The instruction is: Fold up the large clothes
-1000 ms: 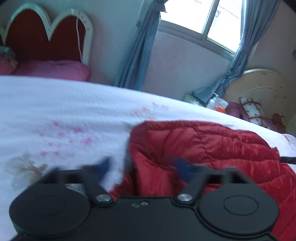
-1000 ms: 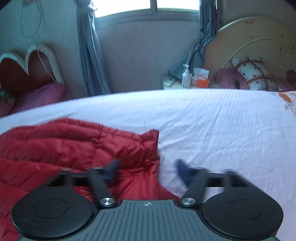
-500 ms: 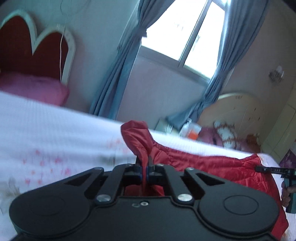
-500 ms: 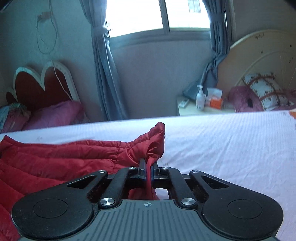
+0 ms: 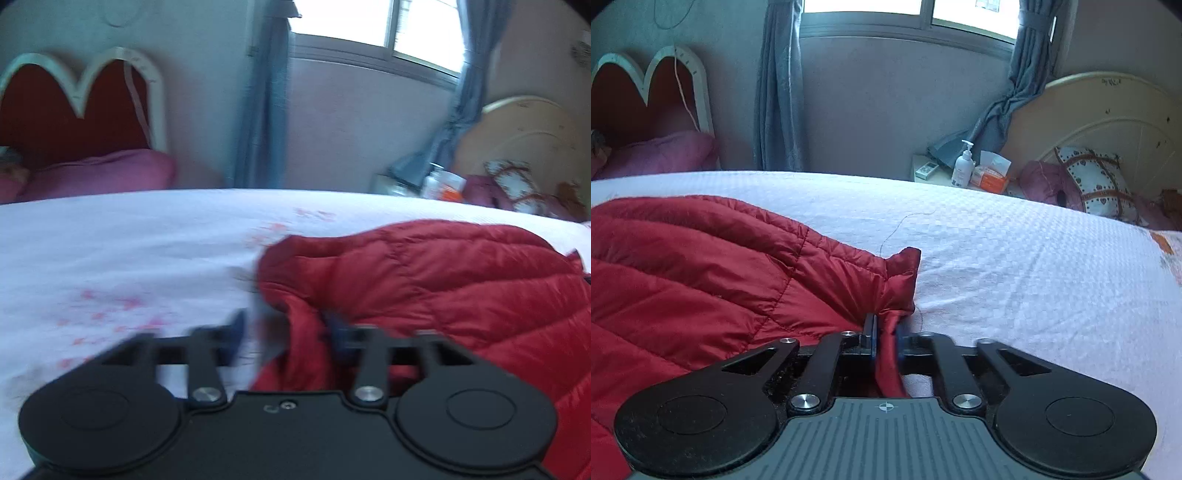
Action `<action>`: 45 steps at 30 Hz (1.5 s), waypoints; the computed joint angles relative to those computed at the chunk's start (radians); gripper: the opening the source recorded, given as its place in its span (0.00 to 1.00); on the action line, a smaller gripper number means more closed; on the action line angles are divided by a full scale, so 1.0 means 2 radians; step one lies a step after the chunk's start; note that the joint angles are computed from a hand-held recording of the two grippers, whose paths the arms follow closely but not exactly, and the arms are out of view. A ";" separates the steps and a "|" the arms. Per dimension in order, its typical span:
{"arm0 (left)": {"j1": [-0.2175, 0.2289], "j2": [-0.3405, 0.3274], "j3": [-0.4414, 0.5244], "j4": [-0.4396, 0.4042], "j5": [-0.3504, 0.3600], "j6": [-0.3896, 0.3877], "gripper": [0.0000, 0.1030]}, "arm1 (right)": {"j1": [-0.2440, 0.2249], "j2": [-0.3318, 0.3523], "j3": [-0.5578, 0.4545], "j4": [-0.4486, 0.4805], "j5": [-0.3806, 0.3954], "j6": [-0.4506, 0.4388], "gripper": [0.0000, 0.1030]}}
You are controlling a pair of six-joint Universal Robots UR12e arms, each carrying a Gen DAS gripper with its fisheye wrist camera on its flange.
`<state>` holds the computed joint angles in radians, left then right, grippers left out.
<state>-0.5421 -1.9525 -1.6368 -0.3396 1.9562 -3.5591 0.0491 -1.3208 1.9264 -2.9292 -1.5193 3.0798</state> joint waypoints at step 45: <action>-0.087 0.090 -0.121 0.106 0.015 -0.342 0.16 | -0.089 -0.203 0.192 -0.022 0.235 0.250 0.19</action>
